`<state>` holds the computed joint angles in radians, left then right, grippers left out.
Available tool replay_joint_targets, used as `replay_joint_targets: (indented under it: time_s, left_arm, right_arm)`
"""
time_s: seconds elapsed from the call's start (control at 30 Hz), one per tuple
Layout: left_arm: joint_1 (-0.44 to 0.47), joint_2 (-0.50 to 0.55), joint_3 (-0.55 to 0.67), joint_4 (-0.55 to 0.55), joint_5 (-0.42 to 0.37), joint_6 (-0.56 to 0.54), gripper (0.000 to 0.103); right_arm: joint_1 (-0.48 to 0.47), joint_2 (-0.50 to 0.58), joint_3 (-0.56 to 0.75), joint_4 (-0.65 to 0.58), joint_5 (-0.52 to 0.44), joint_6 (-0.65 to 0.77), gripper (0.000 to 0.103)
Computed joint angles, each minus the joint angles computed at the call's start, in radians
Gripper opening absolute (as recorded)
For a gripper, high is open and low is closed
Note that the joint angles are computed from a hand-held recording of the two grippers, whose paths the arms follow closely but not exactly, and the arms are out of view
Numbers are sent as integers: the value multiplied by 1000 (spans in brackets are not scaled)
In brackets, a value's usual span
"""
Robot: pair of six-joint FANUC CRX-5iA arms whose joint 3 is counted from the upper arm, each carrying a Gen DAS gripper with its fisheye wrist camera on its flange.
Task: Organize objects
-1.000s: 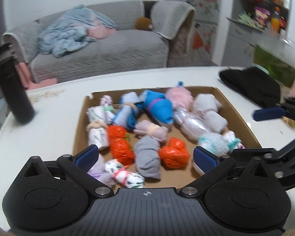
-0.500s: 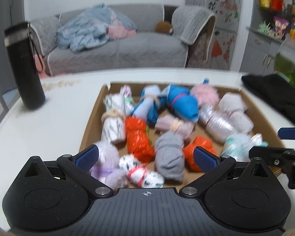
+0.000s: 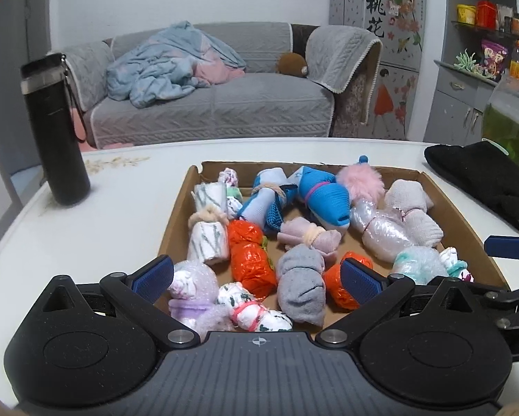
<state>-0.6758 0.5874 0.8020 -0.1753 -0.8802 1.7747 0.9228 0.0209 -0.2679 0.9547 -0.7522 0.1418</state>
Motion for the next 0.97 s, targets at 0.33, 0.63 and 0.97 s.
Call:
replay_joint_targets:
  time_s: [0.33, 0.63, 0.97]
  left_arm:
    - [-16, 25, 60, -64, -71, 22, 103]
    - [-25, 17, 56, -80, -60, 19, 103]
    - [-17, -10, 15, -67, -5, 37, 103]
  right_arm:
    - [1, 0, 1, 9, 11, -15, 102]
    - [3, 0, 0, 10, 13, -15, 102]
    - [5, 0, -1, 17, 16, -27, 102]
